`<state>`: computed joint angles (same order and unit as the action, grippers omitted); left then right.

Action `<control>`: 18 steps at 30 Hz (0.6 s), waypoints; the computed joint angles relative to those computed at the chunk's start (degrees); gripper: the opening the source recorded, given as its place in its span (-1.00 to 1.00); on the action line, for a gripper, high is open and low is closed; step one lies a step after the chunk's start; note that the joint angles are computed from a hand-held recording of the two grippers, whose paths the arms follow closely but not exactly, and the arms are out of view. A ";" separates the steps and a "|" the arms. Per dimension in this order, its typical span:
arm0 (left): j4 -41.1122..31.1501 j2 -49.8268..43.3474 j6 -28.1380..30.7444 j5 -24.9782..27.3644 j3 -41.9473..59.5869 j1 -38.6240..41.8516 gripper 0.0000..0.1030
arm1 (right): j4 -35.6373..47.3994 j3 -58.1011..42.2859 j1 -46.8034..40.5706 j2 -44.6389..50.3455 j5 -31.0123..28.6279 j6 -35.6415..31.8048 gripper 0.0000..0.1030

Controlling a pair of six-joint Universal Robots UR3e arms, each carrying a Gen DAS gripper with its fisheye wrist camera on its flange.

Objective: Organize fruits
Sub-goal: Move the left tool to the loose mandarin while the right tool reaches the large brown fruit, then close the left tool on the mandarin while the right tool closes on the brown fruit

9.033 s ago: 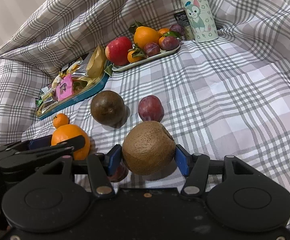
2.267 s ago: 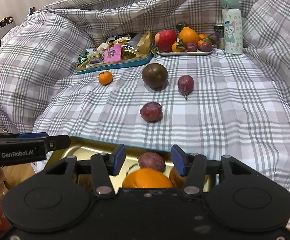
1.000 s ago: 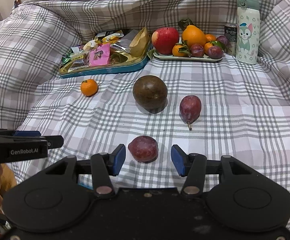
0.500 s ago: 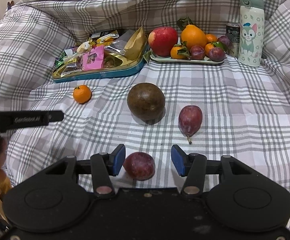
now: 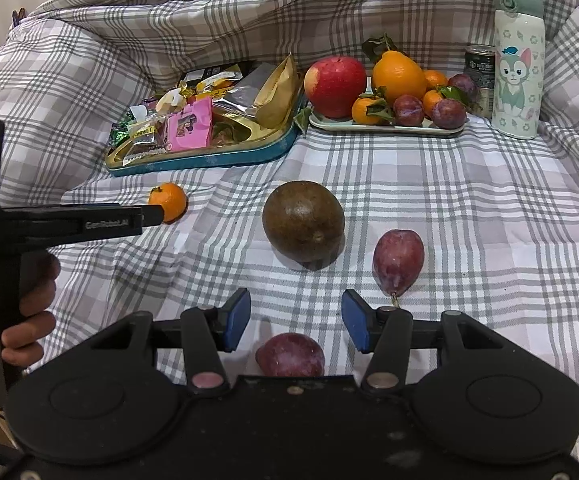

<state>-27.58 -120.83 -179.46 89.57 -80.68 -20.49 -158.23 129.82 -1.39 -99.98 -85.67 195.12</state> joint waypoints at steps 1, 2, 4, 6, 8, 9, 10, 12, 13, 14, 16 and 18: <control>-0.33 -0.41 -0.20 -0.61 0.52 0.22 0.13 | -0.22 -0.11 -0.08 0.35 0.14 -0.02 0.06; -0.70 -0.95 -0.53 -1.18 1.23 0.40 0.13 | -0.40 -0.32 -0.12 0.81 0.30 -0.06 0.06; -1.05 -1.96 -0.88 -1.40 2.37 0.49 0.13 | -0.82 -0.51 -0.32 1.43 0.55 -0.14 0.06; -1.24 -3.13 -0.96 -0.98 3.70 0.31 0.13 | -1.15 -0.88 -0.61 2.12 0.72 -0.29 0.06; -1.47 -4.15 -1.16 -0.84 4.92 0.31 0.13 | -1.70 -0.96 -0.99 2.61 0.89 -0.26 0.06; -1.42 -4.53 -1.41 -0.87 5.34 0.37 0.13 | -2.04 -0.97 -1.24 2.92 1.00 -0.26 0.06; -1.41 -4.92 -1.69 -0.95 5.82 0.47 0.13 | -2.27 -1.00 -1.45 3.13 1.10 -0.24 0.06; -1.44 -5.54 -2.19 -1.18 6.70 0.75 0.13 | -2.56 -1.09 -1.83 3.40 1.34 -0.31 0.06; -1.41 -5.79 -2.31 -1.36 7.03 0.91 0.13 | -2.69 -1.17 -1.93 3.53 1.44 -0.37 0.06; -1.67 -6.17 -2.31 -1.45 7.63 1.03 0.13 | -2.90 -1.29 -2.03 3.74 1.61 -0.52 0.06; -2.48 -6.94 -2.21 -0.98 8.93 0.96 0.13 | -3.33 -1.59 -1.97 4.17 1.57 -0.61 0.06; -2.77 -7.63 -2.21 -0.92 9.85 1.00 0.13 | -3.88 -1.92 -1.91 4.62 1.51 -0.68 0.06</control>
<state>-30.35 -128.46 -181.67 88.66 -70.84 -19.49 -162.11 127.90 -3.30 -95.36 -84.16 194.44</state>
